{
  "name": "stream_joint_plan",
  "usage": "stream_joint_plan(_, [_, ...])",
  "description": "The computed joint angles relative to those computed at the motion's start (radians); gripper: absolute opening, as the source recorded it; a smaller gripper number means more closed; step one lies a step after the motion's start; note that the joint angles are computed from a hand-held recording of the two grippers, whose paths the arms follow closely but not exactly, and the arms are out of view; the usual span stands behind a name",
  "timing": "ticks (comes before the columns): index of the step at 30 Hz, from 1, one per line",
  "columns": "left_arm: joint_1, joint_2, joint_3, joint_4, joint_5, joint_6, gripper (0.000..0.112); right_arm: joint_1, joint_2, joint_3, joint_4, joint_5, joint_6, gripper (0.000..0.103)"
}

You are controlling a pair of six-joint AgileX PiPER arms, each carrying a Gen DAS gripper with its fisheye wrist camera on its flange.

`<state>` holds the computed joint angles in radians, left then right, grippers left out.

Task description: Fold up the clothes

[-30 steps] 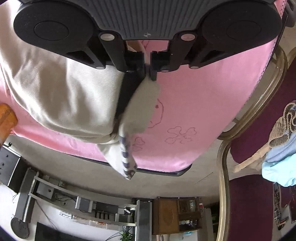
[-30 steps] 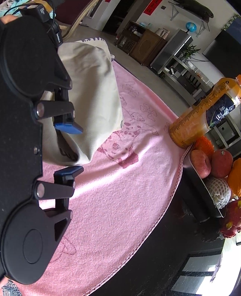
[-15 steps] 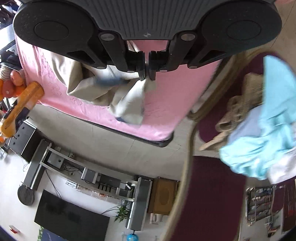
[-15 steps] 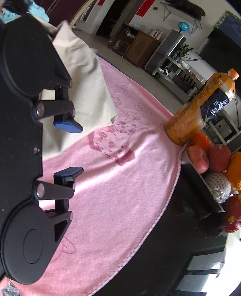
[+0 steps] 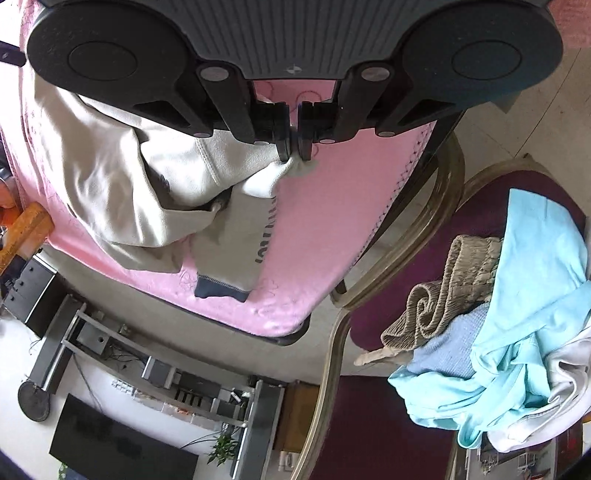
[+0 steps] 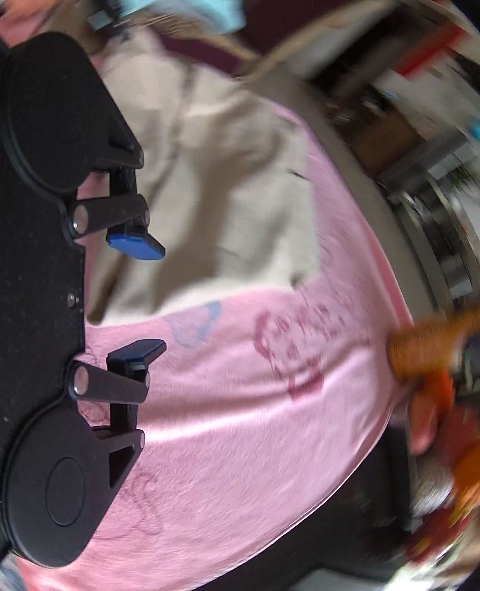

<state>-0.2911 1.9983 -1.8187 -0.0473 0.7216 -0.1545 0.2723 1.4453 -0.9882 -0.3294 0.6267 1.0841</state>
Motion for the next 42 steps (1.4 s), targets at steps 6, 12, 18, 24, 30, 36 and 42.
stream_joint_plan(6, [0.000,0.002,0.041,0.012,-0.040,0.021,0.004,0.127,0.121,-0.111,-0.115,0.145,-0.081,0.046])
stream_joint_plan(12, [-0.004,0.022,0.021,0.015,-0.028,0.020,0.004,0.264,0.208,-0.157,-0.389,0.242,-0.007,0.044])
stream_joint_plan(18, [0.001,0.033,0.010,0.003,-0.018,0.034,0.004,0.331,0.299,-0.216,-0.488,0.293,-0.062,0.034])
stream_joint_plan(24, [0.006,0.036,0.006,-0.012,-0.014,0.041,0.004,0.312,0.280,-0.211,-0.510,0.295,0.050,0.004])
stream_joint_plan(30, [0.044,0.073,-0.095,-0.137,0.063,0.086,0.003,0.090,0.069,-0.055,-0.347,0.026,0.326,0.003])
stream_joint_plan(36, [0.131,0.179,-0.432,-0.341,0.275,0.096,0.003,-0.205,-0.074,-0.009,-0.020,-0.156,0.303,0.003])
stream_joint_plan(42, [0.205,0.096,-0.380,-0.529,0.272,0.181,0.002,-0.314,-0.244,0.006,0.038,-0.123,0.371,0.003])
